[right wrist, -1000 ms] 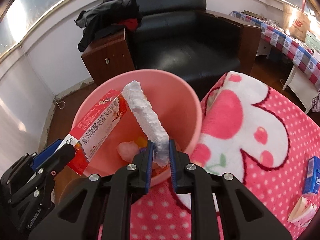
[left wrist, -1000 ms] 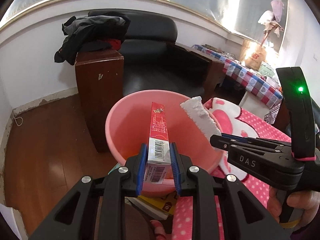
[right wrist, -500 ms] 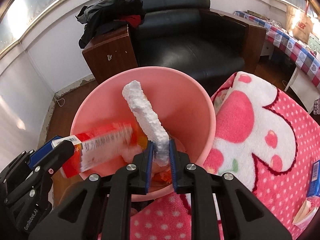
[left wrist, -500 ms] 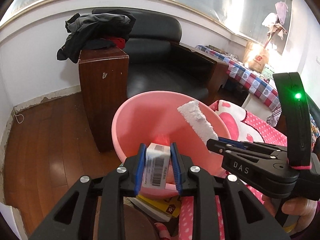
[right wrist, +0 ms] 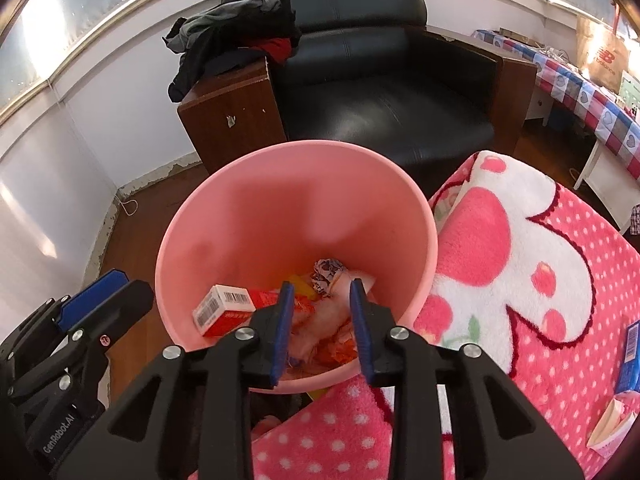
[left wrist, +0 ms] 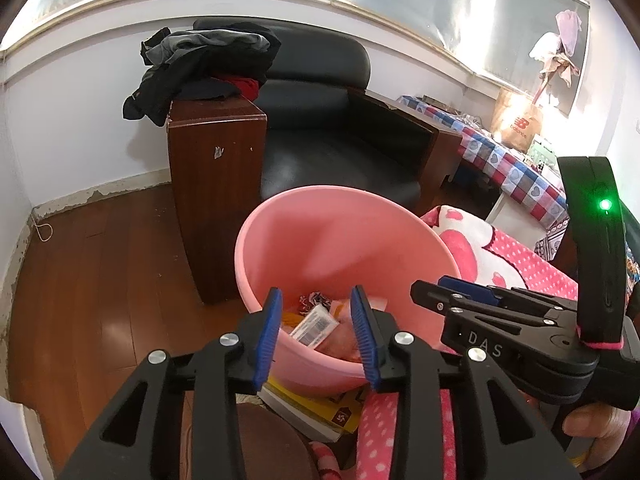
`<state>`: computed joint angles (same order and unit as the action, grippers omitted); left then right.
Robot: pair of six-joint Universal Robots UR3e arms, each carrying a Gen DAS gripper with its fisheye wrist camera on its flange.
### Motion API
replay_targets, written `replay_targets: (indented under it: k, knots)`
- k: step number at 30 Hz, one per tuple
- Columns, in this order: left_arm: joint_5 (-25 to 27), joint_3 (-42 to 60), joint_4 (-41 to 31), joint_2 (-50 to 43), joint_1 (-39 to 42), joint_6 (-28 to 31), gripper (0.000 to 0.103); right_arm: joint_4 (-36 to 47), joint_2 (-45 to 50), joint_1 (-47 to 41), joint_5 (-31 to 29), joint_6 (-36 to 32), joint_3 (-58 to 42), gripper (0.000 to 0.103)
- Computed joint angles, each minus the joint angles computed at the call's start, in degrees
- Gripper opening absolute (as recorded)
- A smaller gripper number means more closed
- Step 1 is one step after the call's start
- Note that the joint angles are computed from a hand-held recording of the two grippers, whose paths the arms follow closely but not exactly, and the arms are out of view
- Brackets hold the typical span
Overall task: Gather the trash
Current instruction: 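Carry the toothpaste box and foam strip over the pink bucket and open both tools, then move both tools back over the table toward the tissue pack and paper cup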
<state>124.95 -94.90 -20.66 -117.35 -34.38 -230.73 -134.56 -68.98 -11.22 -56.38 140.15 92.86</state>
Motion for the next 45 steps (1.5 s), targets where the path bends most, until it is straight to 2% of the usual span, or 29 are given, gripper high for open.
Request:
replay_targets:
  k: [11,23,30,39,43,44,45]
  knots:
    - [2.23,4.09,-3.51,-0.42,-2.85,-0.17,0.037,0.91,-7.56,-6.75,3.89,-4.55,7.78,0.029]
    - [3.1,15.1,-8.83,-5.66,-7.09,1.38,0.041,7.0,-15.63,-21.0,7.69,-13.91,14.88,0.029]
    - [2.26,25.12,-12.23,-11.67,-9.53,4.6,0.041,9.66,-15.51,-29.93,8.33,-17.82,14.91,0.029]
    - [-2.17,41.68,-17.64,-21.47,-10.95,8.42,0.042,12.48,-10.9,-40.13,9.66,-18.95,9.81,0.029]
    - [-3.78,49.97,-21.1,-26.29,-11.34,10.39,0.042,10.66,-7.96,-43.79,9.27,-18.37,7.93,0.029]
    - [-4.08,51.89,-21.92,-27.39,-11.42,10.81,0.042,10.13,-7.26,-44.29,9.06,-18.02,7.57,0.031]
    - [-4.48,53.91,-22.7,-28.57,-11.44,11.38,0.042,9.85,-6.38,-44.78,8.93,-17.66,6.84,0.036]
